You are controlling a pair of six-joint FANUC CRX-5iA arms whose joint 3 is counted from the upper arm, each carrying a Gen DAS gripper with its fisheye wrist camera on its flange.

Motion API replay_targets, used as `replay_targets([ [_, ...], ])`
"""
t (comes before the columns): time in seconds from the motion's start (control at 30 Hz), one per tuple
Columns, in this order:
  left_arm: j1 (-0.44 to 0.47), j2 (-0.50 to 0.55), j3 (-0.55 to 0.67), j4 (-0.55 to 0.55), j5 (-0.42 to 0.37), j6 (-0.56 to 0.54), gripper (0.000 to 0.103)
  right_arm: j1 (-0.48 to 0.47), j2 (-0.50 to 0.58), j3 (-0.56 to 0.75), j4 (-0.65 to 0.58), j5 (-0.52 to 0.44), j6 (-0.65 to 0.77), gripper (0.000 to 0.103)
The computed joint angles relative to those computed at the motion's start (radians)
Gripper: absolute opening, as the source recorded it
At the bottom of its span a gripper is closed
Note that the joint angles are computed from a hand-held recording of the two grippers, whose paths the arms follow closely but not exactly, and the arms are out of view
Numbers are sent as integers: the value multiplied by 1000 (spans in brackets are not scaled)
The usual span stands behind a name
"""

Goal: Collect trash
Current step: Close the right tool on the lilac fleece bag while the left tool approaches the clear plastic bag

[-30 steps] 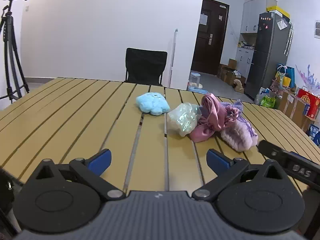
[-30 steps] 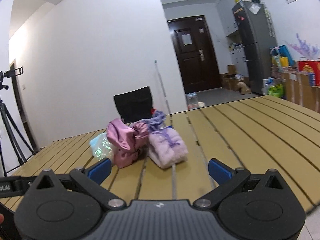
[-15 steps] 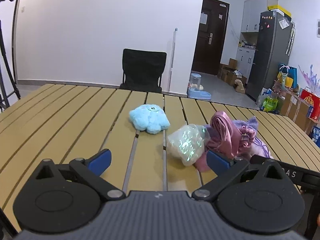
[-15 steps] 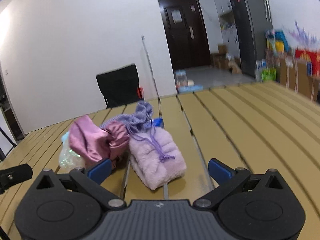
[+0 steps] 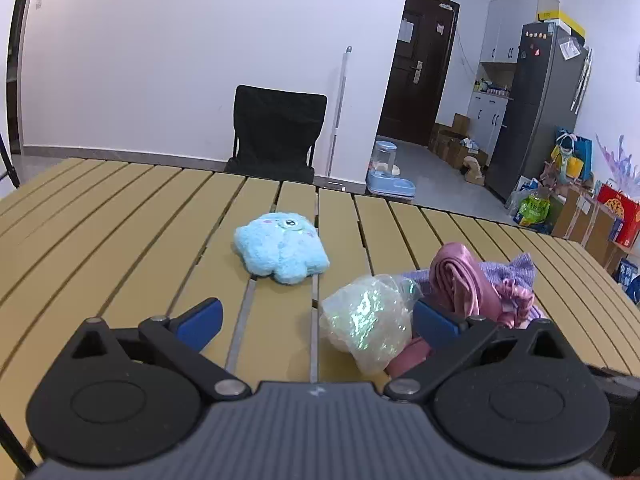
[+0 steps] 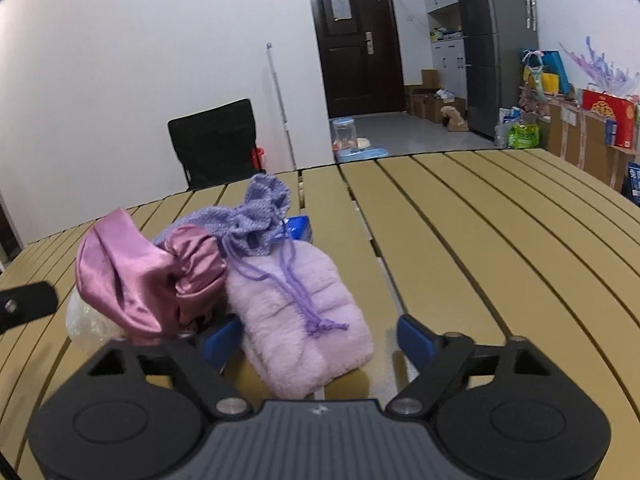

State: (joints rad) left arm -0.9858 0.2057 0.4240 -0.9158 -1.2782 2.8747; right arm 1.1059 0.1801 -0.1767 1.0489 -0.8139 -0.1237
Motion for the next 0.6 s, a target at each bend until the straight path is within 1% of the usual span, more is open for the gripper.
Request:
replay_targets([
  [0.03, 4, 2, 1, 6, 8, -1, 103, -3, -6, -6, -4, 14, 0, 63],
  [0.07, 8, 6, 3, 12, 14, -5, 103, -7, -14, -15, -9, 37, 1, 56],
  [0.1, 11, 9, 5, 17, 18, -13, 103, -11, -24, -26, -9, 56, -2, 52],
  [0.13, 13, 14, 9, 22, 22, -20, 103, -14, -32, -38, -1, 70, -13, 50],
  [0.17, 16, 18, 12, 28, 27, -24, 103, -18, -39, -48, 7, 82, -20, 44],
  [0.2, 19, 22, 15, 33, 28, -27, 103, -24, -48, -60, 17, 92, -30, 37],
  [0.27, 24, 30, 19, 40, 29, -18, 103, -23, -62, -78, 36, 84, -60, 30],
  [0.37, 39, 36, 18, 63, 44, -15, 103, -25, -92, -121, 73, 95, -111, 26],
  [0.5, 43, 42, 16, 73, 69, -18, 103, -22, -118, -147, 86, 86, -131, 26],
  [0.57, 43, 44, 16, 75, 86, -27, 97, -20, -128, -156, 89, 85, -137, 26],
  [0.6, 41, 47, 18, 75, 90, -26, 92, -18, -131, -157, 87, 83, -135, 26],
])
